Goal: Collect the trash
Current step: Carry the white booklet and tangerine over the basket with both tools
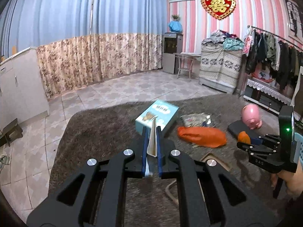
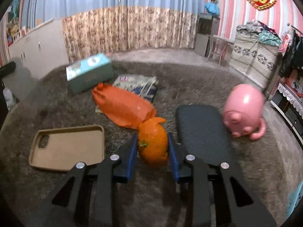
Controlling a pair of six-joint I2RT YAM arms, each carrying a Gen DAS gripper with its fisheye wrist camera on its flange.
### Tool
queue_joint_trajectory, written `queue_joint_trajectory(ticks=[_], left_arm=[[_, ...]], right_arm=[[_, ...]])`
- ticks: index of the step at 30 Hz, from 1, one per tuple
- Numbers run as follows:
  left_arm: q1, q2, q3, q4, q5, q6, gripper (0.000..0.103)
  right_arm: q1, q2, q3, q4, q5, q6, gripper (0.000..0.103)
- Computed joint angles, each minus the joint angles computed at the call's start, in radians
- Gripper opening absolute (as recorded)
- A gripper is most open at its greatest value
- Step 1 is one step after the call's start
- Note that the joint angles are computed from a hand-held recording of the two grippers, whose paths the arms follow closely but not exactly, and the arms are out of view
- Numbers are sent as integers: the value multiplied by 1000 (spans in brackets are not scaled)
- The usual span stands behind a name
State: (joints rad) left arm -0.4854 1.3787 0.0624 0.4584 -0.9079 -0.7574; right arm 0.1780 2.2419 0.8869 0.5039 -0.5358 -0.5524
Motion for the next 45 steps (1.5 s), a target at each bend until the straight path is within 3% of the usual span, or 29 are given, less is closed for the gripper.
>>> queue_joint_trajectory(ticks=[5,12,25,36,40,45], left_arm=[[-139,4,138,-174,-85,-47,7],[-243,189,319,-162,-84,-37,7],[-356,582,779,-94,37,84,7],[-400,949,1365,-192,180,233,7],[-405,1087,1628,-275,255,292,7],[-416,1305,2053,-453,328,344,7]], right_arm=[[-149,-114,-50,-42,-127,-34,31],[-376,-163,16,-176,-242,-99,31],[-709,2,323,-385,-290,-182,31],[-895,228,728,-544,-282,-122,31],[-934,315,886,-597,-273,-95,31],[-960,413,1062,-661,-263,-70,31]])
